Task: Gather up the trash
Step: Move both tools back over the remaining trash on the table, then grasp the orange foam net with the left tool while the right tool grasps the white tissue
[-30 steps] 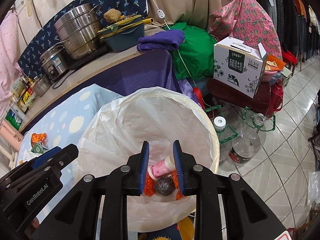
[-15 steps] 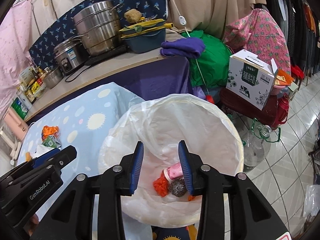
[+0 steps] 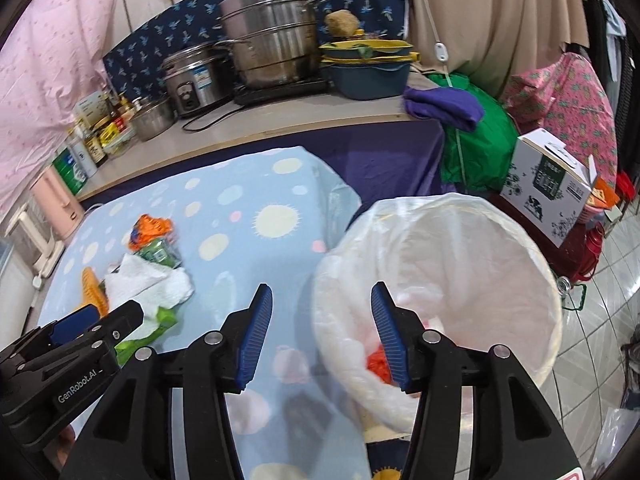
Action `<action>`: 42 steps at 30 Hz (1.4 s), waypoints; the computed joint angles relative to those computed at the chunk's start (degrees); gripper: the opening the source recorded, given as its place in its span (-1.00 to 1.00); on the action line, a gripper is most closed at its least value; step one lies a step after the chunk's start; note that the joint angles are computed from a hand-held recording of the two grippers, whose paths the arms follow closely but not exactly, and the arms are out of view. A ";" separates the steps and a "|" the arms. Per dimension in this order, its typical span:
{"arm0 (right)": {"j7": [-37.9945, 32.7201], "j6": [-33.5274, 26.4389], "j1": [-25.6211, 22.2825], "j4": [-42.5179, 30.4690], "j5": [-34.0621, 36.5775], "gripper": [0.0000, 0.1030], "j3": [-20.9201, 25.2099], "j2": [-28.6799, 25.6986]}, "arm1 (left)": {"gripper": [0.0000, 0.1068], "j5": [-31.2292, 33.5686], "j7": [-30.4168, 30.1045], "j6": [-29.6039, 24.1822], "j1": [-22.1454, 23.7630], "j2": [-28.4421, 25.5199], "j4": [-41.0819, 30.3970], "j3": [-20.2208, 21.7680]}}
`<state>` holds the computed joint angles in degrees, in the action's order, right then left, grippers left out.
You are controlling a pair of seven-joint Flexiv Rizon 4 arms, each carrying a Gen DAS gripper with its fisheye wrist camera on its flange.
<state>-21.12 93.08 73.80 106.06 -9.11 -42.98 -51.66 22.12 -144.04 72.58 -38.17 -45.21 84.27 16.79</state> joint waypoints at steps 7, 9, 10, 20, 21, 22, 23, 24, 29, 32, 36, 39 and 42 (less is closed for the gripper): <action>0.61 -2.62 -2.36 -5.78 -3.76 0.11 4.74 -0.70 | 0.41 2.05 -3.73 1.83 0.65 3.63 8.21 2.87; 0.94 -3.41 -3.38 -7.51 -5.42 0.12 6.31 -0.95 | 0.42 2.44 -4.68 2.01 1.04 4.53 10.22 3.50; 1.28 -3.81 -3.61 -8.17 -6.25 0.13 6.82 -1.12 | 0.43 2.57 -5.37 2.54 1.47 5.11 11.59 3.75; 3.84 -7.30 -9.19 -15.33 -14.63 0.14 14.89 -2.47 | 0.59 5.81 -11.69 5.83 2.64 8.80 19.21 8.57; 4.00 -7.55 -9.92 -16.03 -15.42 0.14 15.72 -2.65 | 0.61 6.25 -12.17 6.26 2.71 9.02 19.67 9.09; 4.16 -7.79 -10.72 -16.90 -16.15 0.16 16.65 -2.90 | 0.61 6.47 -12.42 6.45 2.88 9.15 19.87 9.36; 4.28 -8.07 -11.66 -17.91 -16.82 0.16 17.75 -3.21 | 0.61 6.74 -12.74 6.90 3.08 9.31 20.25 9.66; 4.33 -8.52 -12.65 -19.05 -17.45 0.18 18.98 -3.56 | 0.61 6.96 -13.00 7.52 3.32 9.46 20.65 9.89; 3.74 -11.52 -17.19 -24.99 -20.58 0.18 24.53 -5.68 | 0.63 6.37 -12.28 9.49 4.58 9.42 21.46 10.04; 2.57 -14.01 -19.68 -28.91 -22.13 0.18 27.94 -7.44 | 0.64 5.30 -10.45 10.50 5.37 8.94 21.54 9.58; 0.47 -17.11 -22.39 -33.53 -23.16 0.18 32.08 -9.77 | 0.64 2.79 -6.53 12.51 6.62 8.04 21.63 8.40; -1.43 -19.20 -23.89 -36.42 -23.23 0.18 34.56 -11.34 | 0.64 0.42 -2.71 14.27 8.45 7.29 21.62 6.44; -3.16 -20.61 -24.81 -38.44 -22.83 0.04 36.29 -12.50 | 0.64 -1.71 0.66 15.83 9.76 6.42 21.32 4.94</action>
